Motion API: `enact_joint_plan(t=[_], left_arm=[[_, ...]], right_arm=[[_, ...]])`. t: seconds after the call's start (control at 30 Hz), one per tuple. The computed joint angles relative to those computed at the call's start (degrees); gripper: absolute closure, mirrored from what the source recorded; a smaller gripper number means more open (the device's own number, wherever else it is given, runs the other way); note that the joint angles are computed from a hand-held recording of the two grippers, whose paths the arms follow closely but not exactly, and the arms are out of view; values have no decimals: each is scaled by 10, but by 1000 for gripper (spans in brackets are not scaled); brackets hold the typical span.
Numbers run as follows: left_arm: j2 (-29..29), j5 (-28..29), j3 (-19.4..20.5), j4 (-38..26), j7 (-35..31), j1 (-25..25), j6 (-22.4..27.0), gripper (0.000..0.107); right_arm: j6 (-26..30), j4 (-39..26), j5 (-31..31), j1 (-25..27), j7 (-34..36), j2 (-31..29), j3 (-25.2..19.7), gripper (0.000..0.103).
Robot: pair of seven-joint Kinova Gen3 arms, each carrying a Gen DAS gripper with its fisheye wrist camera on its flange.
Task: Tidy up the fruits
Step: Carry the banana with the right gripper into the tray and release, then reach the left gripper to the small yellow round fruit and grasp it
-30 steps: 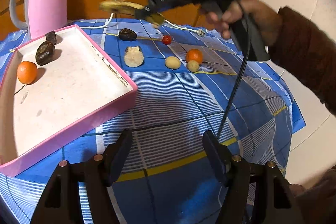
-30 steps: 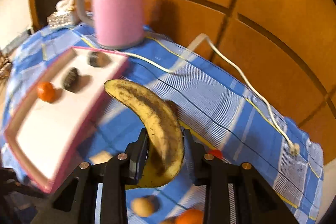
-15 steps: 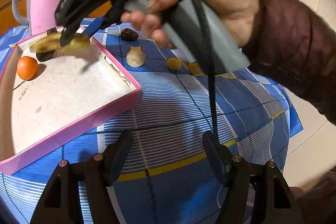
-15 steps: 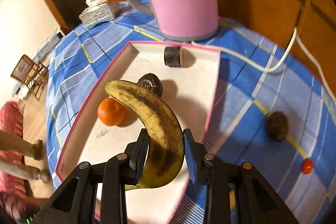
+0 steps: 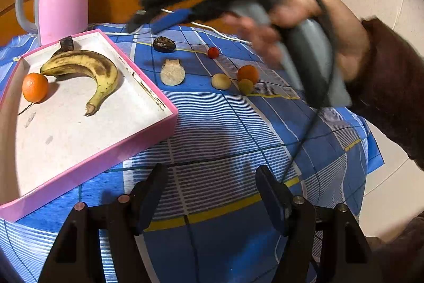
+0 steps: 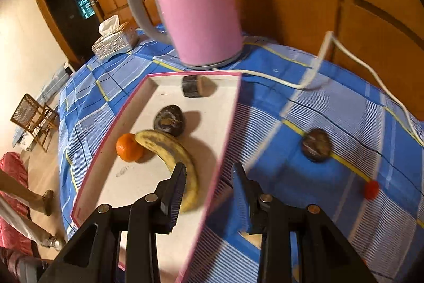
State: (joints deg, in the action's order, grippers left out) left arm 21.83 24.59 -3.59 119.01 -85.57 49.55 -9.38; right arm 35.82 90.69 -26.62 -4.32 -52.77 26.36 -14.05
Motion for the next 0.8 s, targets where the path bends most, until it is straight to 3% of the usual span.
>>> enact_joint_plan(t=[0.27,0.43,0.57,0.8], left_arm=[[5,8,-25,-10,-10,23,12,34],[9,14,-62,-23,-14,55,33,31],[5,-7,-53,-30,3,44,49,32],[0,-61,-91,-62,33,81,93,33]], right_arm=[[-45,112,-75,97,95,-69,-10,67],[-79,182,-148,153,148,-108,17,67],[-114,230,-177,176,160,-127,48,67],[-211,301,-173,201,138,-125,60,67]])
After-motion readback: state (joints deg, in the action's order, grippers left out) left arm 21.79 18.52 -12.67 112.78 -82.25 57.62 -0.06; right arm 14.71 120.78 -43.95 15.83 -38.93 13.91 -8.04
